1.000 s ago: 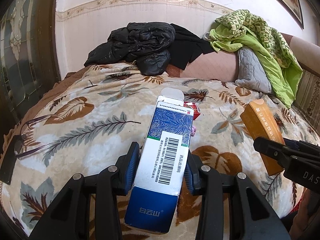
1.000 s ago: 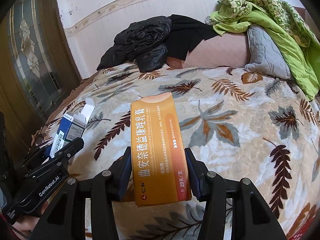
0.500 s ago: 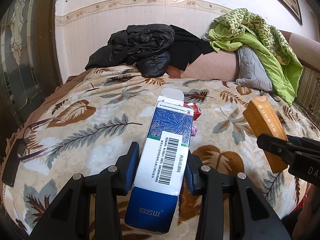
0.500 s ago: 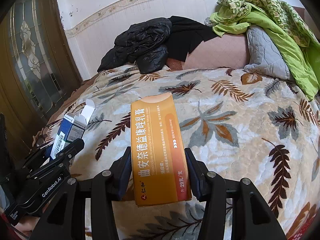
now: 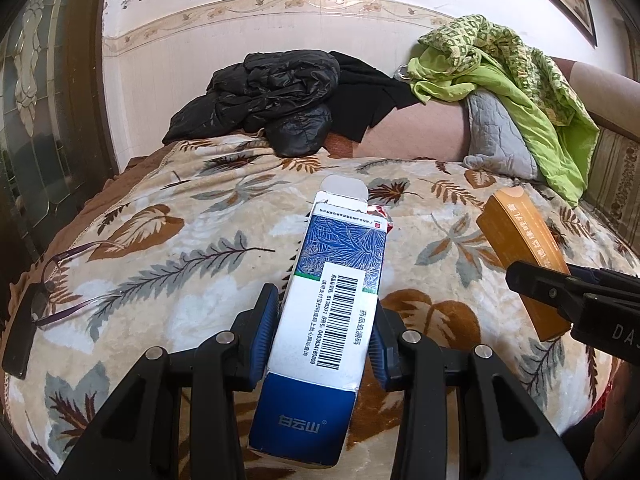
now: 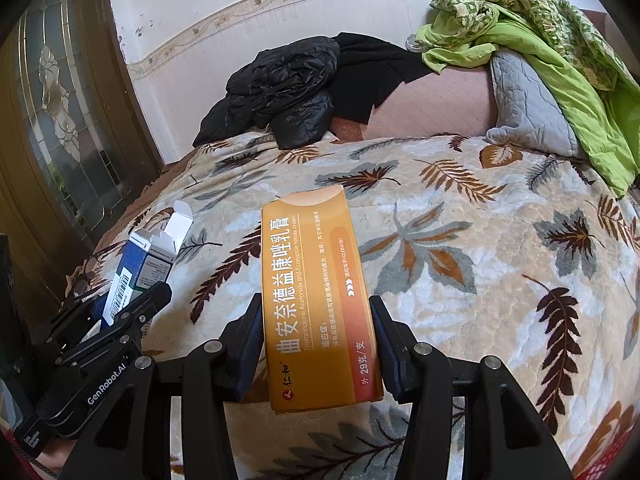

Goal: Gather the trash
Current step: 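Carry the blue-and-white box with the left tool while the right tool carries the orange carton toward the basket, then drop the blue-and-white box into the red basket with the left tool while the right tool drops the orange carton, then move both open tools back over the remaining trash on the bed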

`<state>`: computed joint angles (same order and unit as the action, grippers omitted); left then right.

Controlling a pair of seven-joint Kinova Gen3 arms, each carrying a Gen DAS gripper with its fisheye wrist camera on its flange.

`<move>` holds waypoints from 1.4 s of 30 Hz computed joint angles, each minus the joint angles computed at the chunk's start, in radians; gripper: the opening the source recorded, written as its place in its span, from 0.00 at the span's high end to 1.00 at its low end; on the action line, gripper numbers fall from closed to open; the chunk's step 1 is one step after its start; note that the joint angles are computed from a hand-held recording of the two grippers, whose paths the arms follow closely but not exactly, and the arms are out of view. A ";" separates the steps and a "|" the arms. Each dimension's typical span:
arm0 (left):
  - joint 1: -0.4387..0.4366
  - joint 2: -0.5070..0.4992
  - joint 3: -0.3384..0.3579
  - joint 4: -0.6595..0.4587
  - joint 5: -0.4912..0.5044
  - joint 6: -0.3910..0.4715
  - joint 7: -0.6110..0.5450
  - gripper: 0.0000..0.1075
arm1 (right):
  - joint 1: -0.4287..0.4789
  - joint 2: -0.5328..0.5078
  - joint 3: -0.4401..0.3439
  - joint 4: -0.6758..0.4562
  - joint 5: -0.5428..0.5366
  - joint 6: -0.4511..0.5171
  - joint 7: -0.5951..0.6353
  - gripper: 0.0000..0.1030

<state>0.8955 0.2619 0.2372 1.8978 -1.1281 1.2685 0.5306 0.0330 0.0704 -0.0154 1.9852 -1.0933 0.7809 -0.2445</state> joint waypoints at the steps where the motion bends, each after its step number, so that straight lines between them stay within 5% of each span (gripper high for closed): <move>1: -0.001 -0.006 0.000 0.008 -0.008 -0.010 0.004 0.63 | 0.007 -0.004 0.005 0.002 -0.007 0.010 0.004 0.48; 10: 0.064 -0.036 -0.039 0.001 -0.079 -0.149 -0.051 0.63 | 0.141 -0.024 0.105 -0.024 0.007 0.208 -0.015 0.48; 15: 0.057 -0.030 -0.022 -0.078 -0.111 -0.305 -0.202 0.63 | 0.291 -0.010 0.204 -0.073 0.040 0.345 -0.003 0.48; 22: -0.220 0.096 0.297 -0.299 -0.088 -0.540 -0.486 0.63 | 0.551 0.076 0.302 -0.190 0.084 0.441 -0.041 0.48; 25: -0.293 0.205 0.436 -0.420 -0.070 -0.574 -0.608 0.63 | 0.634 0.121 0.310 -0.241 0.086 0.454 -0.075 0.48; 32: -0.316 0.501 0.743 -0.740 -0.087 -0.440 -0.893 0.62 | 0.775 0.212 0.286 -0.325 0.099 0.475 -0.151 0.46; 33: -0.307 0.532 0.756 -0.784 -0.064 -0.427 -0.934 0.52 | 0.788 0.220 0.276 -0.333 0.103 0.479 -0.157 0.46; 34: -0.294 0.551 0.751 -0.826 -0.027 -0.420 -0.974 0.38 | 0.795 0.227 0.268 -0.337 0.113 0.468 -0.170 0.46; 35: -0.281 0.561 0.731 -0.853 0.013 -0.426 -1.001 0.36 | 0.806 0.233 0.259 -0.340 0.119 0.463 -0.176 0.41; 42: -0.201 0.430 0.432 -0.767 0.188 -0.541 -0.956 0.36 | 0.854 0.241 0.201 -0.340 0.107 0.458 -0.182 0.34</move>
